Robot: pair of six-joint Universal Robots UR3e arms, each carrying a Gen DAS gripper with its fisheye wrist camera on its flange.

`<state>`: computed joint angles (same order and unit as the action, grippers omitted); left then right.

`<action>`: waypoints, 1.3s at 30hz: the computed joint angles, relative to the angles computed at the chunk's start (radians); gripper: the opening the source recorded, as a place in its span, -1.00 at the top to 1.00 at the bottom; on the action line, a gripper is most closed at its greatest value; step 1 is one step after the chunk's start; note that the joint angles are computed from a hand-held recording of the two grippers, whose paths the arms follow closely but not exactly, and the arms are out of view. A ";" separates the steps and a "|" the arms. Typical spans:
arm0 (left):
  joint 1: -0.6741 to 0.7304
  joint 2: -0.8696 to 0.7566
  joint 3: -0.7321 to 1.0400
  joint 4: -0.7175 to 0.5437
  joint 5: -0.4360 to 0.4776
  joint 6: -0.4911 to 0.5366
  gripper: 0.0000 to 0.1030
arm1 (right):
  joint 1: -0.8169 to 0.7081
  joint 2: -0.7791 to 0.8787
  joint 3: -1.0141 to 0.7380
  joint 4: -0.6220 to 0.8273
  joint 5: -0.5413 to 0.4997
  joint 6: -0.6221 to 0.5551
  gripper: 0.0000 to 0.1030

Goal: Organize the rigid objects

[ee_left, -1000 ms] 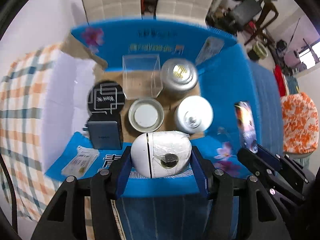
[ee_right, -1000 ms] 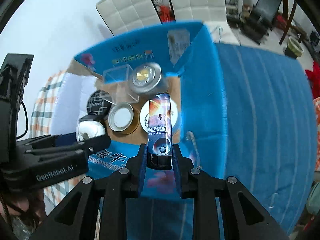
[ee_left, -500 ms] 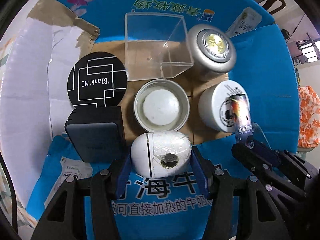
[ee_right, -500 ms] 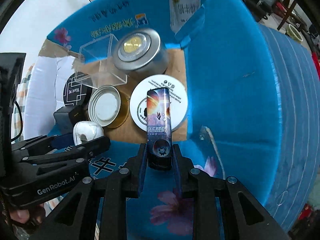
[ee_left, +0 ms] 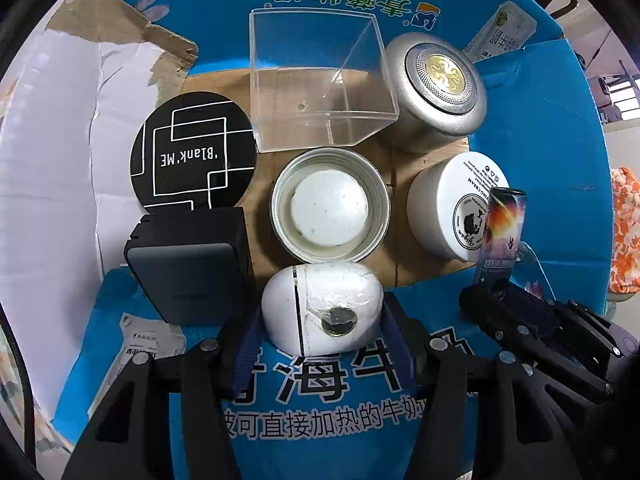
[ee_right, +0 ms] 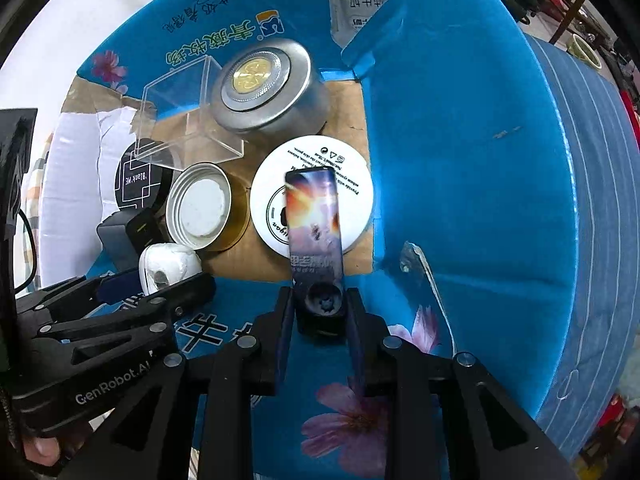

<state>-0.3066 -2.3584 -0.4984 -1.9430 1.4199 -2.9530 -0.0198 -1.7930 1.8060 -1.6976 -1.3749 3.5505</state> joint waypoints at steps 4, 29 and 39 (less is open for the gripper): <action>-0.006 0.008 0.003 -0.007 0.008 -0.018 -0.05 | -0.003 -0.005 -0.011 0.024 -0.013 -0.005 0.37; 0.039 0.108 0.105 -0.034 0.127 -0.036 -1.00 | 0.093 -0.052 -0.285 0.261 -0.208 0.043 -1.00; 0.059 0.279 -0.008 0.019 0.149 -0.026 -1.00 | 0.110 -0.101 -0.500 0.432 -0.230 0.094 -1.00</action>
